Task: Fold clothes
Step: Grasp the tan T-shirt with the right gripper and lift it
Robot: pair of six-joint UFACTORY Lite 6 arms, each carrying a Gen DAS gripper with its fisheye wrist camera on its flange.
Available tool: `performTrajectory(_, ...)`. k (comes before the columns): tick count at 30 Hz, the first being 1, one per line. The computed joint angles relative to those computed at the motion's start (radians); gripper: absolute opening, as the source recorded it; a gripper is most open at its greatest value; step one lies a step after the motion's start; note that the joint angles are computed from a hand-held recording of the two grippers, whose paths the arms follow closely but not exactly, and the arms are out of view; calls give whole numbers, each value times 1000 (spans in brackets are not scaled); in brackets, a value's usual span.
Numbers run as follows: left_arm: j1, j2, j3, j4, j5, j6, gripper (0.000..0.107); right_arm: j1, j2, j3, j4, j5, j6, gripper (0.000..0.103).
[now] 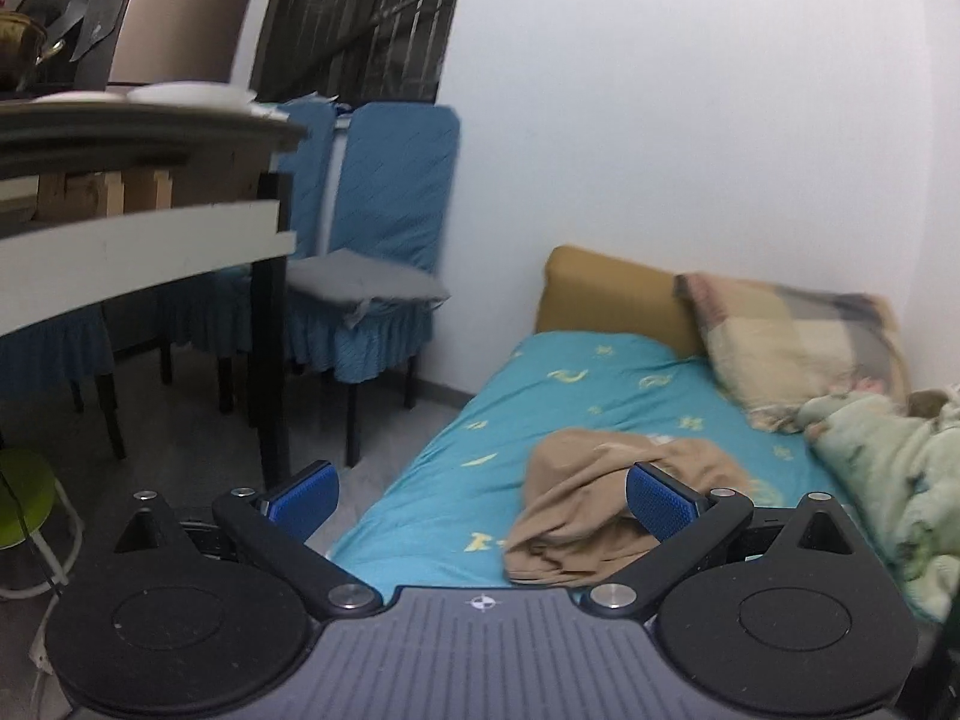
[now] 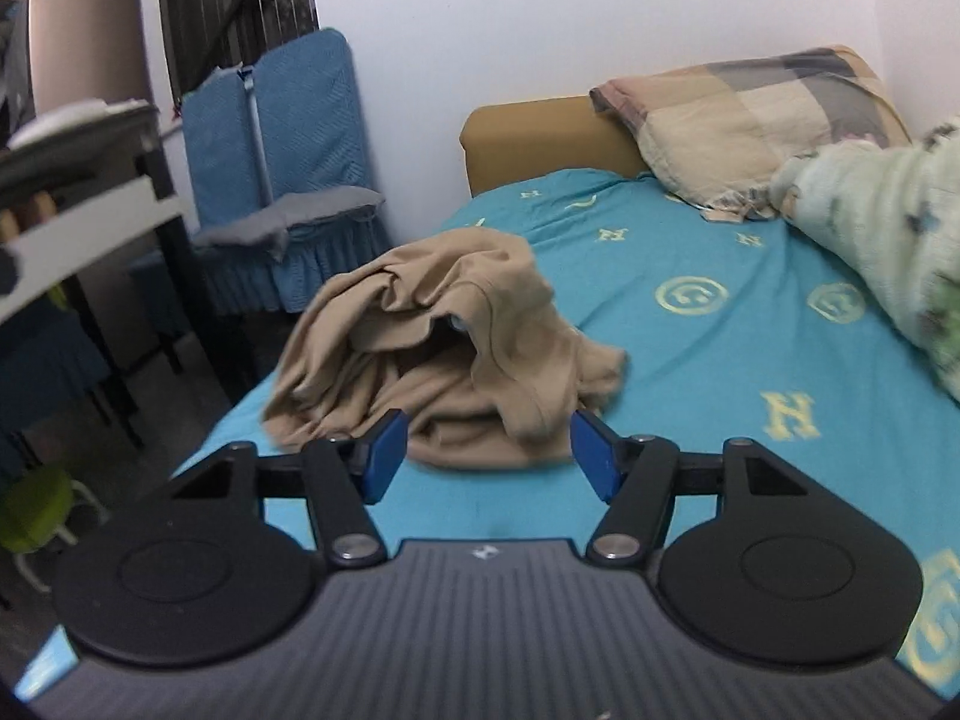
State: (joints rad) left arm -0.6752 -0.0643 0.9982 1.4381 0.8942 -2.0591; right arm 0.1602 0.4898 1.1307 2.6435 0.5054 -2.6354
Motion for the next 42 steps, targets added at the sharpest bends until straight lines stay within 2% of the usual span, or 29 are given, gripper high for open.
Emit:
performTrajectory(2, 64, 45, 5, 38, -79, -47, 103, 29, 128, 151, 98, -32, -79, 64)
performTrajectory(3, 92, 66, 2, 63, -117, -74, 103, 36, 186, 226, 124, -46, -94, 57)
performTrajectory(4, 113, 80, -7, 90, -146, -103, 103, 37, 228, 289, 122, -63, -85, 42)
performTrajectory(5, 134, 97, -14, 114, -175, -131, 103, 37, 261, 348, 113, -87, -74, 13)
performTrajectory(6, 155, 111, -17, 134, -208, -155, 103, 31, 269, 376, 84, -96, -46, 7)
performTrajectory(10, 198, 139, -36, 266, -315, -295, 103, -16, 183, 344, -99, -65, 119, 6)
performTrajectory(16, 157, 122, -73, 524, -409, -436, 103, -134, -175, 34, -342, 44, 278, 6)
performTrajectory(20, 104, 83, -112, 721, -434, -548, 103, -266, -447, -201, -466, 183, 395, 6)
performTrajectory(24, -7, 23, -157, 736, -412, -590, 103, -459, -641, -366, -630, 357, 534, 6)
performTrajectory(26, -83, -20, -185, 692, -393, -611, 102, -548, -668, -385, -713, 425, 598, 6)
performTrajectory(29, -224, -37, -180, 555, -360, -525, 102, -654, -681, -367, -834, 497, 698, 6)
performTrajectory(32, -356, 27, -103, 378, -331, -302, 100, -735, -668, -328, -912, 577, 780, 6)
performTrajectory(36, -435, 242, 107, 161, -307, 8, 97, -826, -613, -287, -944, 705, 831, 6)
performTrajectory(38, -417, 361, 213, 82, -307, 112, 91, -858, -579, -264, -958, 750, 846, 6)
performTrajectory(41, -387, 546, 394, -44, -291, 279, 74, -892, -527, -231, -967, 795, 849, 7)
performTrajectory(42, -379, 609, 463, -93, -280, 343, 59, -899, -510, -220, -968, 803, 843, 7)
